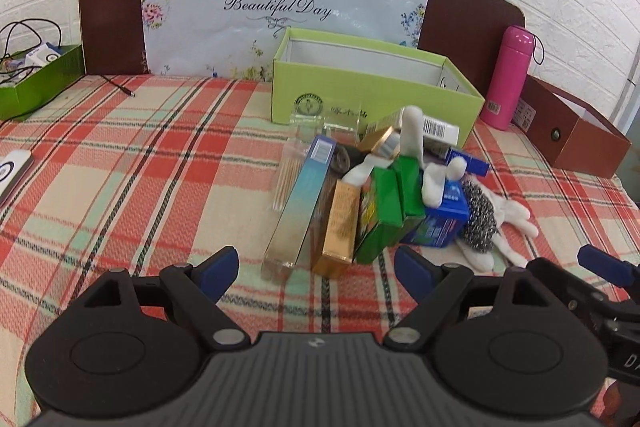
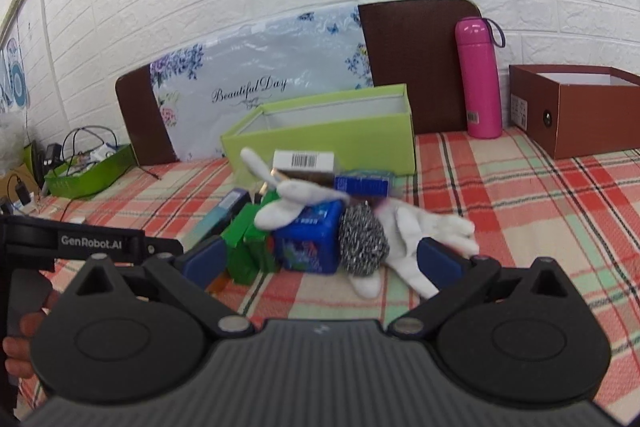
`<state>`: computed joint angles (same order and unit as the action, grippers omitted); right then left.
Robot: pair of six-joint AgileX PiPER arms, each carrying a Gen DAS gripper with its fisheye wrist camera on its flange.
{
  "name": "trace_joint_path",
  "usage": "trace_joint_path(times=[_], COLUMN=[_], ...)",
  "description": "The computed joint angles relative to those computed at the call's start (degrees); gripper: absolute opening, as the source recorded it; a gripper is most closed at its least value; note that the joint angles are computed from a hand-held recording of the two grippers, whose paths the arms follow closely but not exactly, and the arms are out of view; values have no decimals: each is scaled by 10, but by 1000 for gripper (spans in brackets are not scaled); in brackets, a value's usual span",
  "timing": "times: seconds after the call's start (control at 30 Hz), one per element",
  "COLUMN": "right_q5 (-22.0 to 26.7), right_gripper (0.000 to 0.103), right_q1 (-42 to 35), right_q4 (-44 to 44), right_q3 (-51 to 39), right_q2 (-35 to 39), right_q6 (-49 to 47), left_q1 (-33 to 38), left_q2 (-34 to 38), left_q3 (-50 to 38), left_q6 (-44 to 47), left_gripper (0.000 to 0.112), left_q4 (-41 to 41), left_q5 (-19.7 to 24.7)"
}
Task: Organize objects
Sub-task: 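Grasp the tall teal box with the left tool while the right tool grasps the green square box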
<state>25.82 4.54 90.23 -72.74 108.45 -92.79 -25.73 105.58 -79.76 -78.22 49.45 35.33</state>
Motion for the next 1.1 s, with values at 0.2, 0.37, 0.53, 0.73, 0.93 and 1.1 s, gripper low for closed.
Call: trace_joint_path(times=[0.2,0.37,0.53,0.73,0.93,1.1], right_q5=[-22,-30,-40,-35,-24,11], right_gripper=[98,75,47,43,25,19], right_q1=[15,37,72,101,116,89], right_q4=[-18,-85,-197,-321,-383,-324], right_q3=[16,-20,-105,-214,-282,-236], right_q2=[-5,15,71,140,181,149], right_q6=[6,64,183,328,384,326], left_q1=[37,86,114,122,127,118], left_q2=[25,57,60,100,98,64], left_q3=[-8,-44,-40,-84,-78,-34], left_q6=[28,133,196,255,287,321], left_gripper=[88,63,48,48,30,25], left_q4=[-17,-117,-188,-226,-243,-277], left_q5=[-37,-68,-95,-68,-84,-93])
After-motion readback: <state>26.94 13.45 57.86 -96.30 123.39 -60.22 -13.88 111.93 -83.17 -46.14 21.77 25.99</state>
